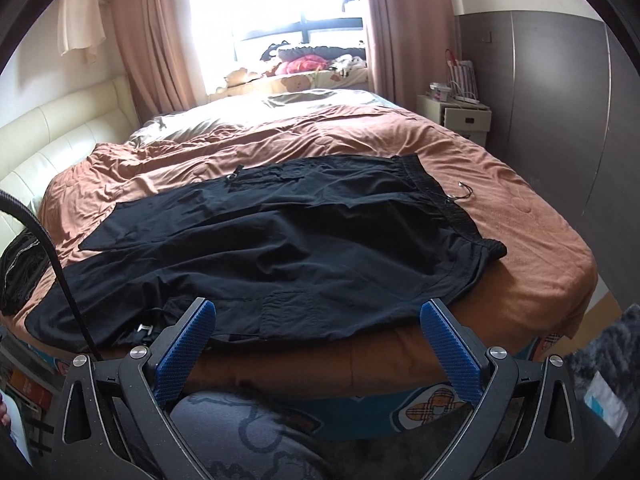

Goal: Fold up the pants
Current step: 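Move both tools down toward the black pants lying on the bed, then grasp the pants leg hem with the left tool while the right tool grasps the waistband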

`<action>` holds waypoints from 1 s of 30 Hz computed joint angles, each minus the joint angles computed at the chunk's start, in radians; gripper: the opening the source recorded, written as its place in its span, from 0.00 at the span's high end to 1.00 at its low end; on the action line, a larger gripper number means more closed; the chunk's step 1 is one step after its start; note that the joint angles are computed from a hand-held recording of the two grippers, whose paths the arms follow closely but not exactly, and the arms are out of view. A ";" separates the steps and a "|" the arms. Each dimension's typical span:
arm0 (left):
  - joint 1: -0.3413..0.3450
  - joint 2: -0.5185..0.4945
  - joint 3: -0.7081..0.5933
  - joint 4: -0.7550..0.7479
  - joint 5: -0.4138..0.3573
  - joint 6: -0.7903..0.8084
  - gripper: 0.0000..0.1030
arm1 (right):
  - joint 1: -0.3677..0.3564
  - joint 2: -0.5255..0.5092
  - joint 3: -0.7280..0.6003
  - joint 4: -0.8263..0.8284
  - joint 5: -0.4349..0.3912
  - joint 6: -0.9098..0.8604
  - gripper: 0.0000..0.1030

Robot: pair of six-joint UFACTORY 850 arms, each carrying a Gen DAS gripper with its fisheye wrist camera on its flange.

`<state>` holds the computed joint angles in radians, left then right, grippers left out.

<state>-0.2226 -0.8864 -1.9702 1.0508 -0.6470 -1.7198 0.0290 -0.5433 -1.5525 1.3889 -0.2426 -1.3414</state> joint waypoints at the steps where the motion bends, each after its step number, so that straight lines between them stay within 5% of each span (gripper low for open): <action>1: 0.006 -0.004 -0.001 -0.001 0.009 -0.002 0.05 | -0.002 -0.010 -0.012 -0.038 0.002 0.043 0.00; 18: 0.119 -0.091 -0.022 -0.143 0.247 -0.076 0.35 | -0.048 -0.178 -0.228 -0.612 -0.036 0.765 0.11; 30: 0.162 -0.122 -0.022 -0.151 0.249 -0.178 0.51 | -0.064 -0.306 -0.395 -0.818 -0.091 1.016 0.12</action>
